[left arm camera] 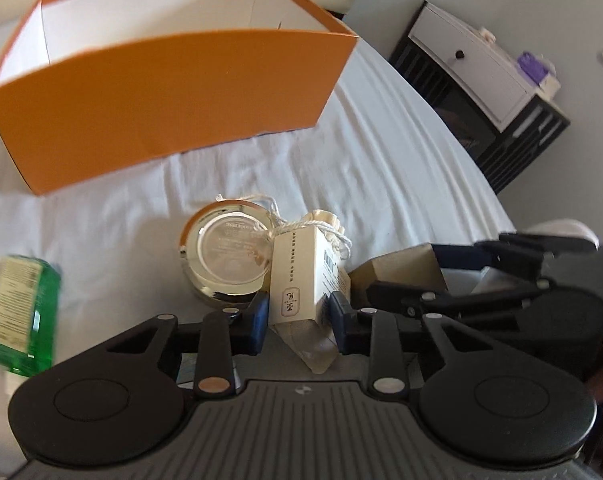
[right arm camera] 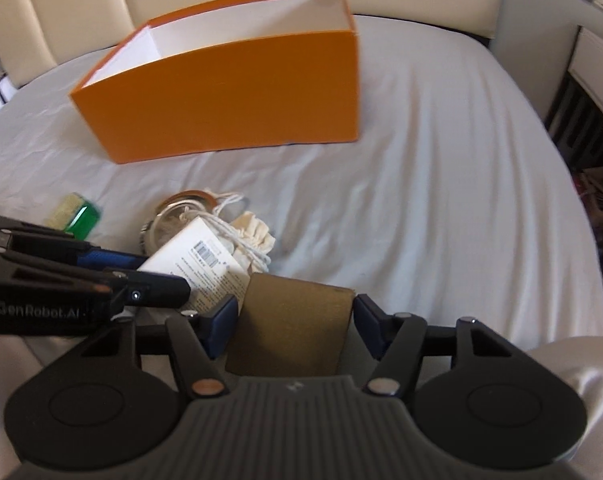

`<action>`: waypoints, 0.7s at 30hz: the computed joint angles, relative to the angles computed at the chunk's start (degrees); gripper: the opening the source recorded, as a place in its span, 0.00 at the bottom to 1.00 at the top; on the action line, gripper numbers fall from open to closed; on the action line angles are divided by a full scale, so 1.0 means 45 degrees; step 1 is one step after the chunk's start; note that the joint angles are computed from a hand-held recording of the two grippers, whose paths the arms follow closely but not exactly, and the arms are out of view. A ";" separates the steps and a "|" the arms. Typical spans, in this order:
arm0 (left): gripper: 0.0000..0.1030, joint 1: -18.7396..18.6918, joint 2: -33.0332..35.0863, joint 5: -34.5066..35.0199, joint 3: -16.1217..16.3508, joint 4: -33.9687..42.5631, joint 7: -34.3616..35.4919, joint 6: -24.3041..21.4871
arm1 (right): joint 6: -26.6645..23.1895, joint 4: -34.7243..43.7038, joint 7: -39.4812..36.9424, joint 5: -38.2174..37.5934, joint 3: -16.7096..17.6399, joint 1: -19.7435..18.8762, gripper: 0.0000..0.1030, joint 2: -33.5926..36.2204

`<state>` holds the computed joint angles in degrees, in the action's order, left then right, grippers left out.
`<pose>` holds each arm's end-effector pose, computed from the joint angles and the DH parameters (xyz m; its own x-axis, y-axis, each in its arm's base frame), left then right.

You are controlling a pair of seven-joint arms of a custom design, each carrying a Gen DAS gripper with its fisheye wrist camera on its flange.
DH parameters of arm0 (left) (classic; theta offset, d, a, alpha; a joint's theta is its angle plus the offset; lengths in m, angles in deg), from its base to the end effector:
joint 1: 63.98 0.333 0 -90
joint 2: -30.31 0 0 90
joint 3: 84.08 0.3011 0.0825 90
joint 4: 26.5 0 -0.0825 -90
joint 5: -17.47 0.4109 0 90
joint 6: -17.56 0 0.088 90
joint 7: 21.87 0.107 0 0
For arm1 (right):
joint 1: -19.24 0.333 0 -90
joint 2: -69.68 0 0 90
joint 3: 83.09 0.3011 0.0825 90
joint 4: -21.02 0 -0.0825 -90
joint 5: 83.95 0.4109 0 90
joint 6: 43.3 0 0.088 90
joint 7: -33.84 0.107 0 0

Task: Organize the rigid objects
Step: 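Grasp the white tagged box with left tool while right tool grasps brown square box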

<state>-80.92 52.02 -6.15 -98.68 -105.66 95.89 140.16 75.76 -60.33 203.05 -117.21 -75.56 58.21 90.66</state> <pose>0.6268 -0.3683 0.5313 -0.7655 -0.5810 0.2765 -0.6307 0.5926 -0.5010 0.5263 0.4930 0.5090 -0.3295 -0.9354 -0.1282 -0.7747 0.3455 -0.5297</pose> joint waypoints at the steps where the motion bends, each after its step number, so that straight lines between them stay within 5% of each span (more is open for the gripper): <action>1: 0.34 -0.0008 -0.0195 0.0085 0.0006 -0.0228 0.0168 0.0149 | 0.0229 -0.0116 0.0026 0.0051 0.0008 -0.0052 0.61 -0.0056; 4: 0.33 0.0001 -0.0667 0.0213 0.0029 -0.0810 0.0487 0.0413 | 0.0939 -0.0532 0.0124 0.0197 0.0049 -0.0209 0.60 -0.0280; 21: 0.32 0.0166 0.0020 -0.0659 -0.0014 -0.0104 -0.0477 -0.0369 | -0.0062 0.0226 -0.0395 0.1194 0.0139 -0.0265 0.65 0.0052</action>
